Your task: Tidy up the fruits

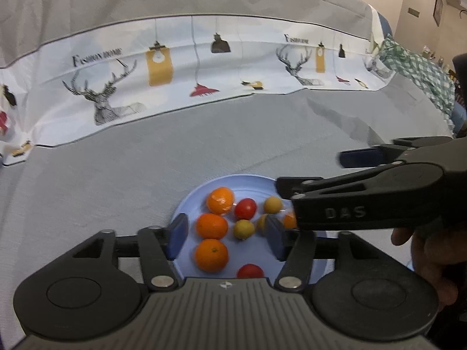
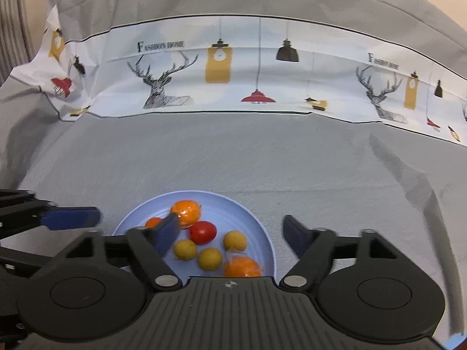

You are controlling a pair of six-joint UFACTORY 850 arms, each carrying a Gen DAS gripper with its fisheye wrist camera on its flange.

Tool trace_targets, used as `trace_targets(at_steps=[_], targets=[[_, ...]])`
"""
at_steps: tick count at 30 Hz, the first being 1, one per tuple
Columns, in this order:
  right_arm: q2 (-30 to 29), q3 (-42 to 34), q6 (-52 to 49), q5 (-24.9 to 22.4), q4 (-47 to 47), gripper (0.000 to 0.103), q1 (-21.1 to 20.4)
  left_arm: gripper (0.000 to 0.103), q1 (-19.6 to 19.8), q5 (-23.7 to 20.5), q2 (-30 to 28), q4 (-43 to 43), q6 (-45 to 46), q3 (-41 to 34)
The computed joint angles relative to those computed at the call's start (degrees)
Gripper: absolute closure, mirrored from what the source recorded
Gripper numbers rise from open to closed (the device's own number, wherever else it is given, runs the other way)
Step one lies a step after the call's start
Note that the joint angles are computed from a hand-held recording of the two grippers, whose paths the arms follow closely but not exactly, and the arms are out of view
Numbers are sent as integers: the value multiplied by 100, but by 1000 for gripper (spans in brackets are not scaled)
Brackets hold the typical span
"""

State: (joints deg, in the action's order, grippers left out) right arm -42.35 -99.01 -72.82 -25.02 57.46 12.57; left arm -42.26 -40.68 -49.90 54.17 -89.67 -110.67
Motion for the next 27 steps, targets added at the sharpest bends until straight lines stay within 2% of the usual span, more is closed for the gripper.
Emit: trace_targets(at_steps=[3,10,14,16,17,18,20,24,27], targets=[[-11,-50,286,-52,-211,4,-29,22,-9,-142,53,-132,75,19],[73,34,346,-97,-357,1,-97,19,34,-544,113,-712,225,-37],[154,95,604,-129,-494,1,-133,17,51,-573,233,-887,119,67],[214,136,943,-160,-745,1,-135,13,20,-618,285,-948,85,96],[262,180,1098,-160,-859,1,-133,4,-15,-669,319,-988,92,117],[334,263,1190,-143,-911,1,-135,1,-51,-766,323,-1083,139,86],[550,550,1133,-88,-688,1,-172,0,-183,-1147,312,-1350,239,-40],[872,1052,879,-204,-242,1,-297,0,-470,-1606,288,-1232,29,-34],[882,1111,1019,-135,-564,1,-257,0,-410,-1297,335,-1558,-252,198]])
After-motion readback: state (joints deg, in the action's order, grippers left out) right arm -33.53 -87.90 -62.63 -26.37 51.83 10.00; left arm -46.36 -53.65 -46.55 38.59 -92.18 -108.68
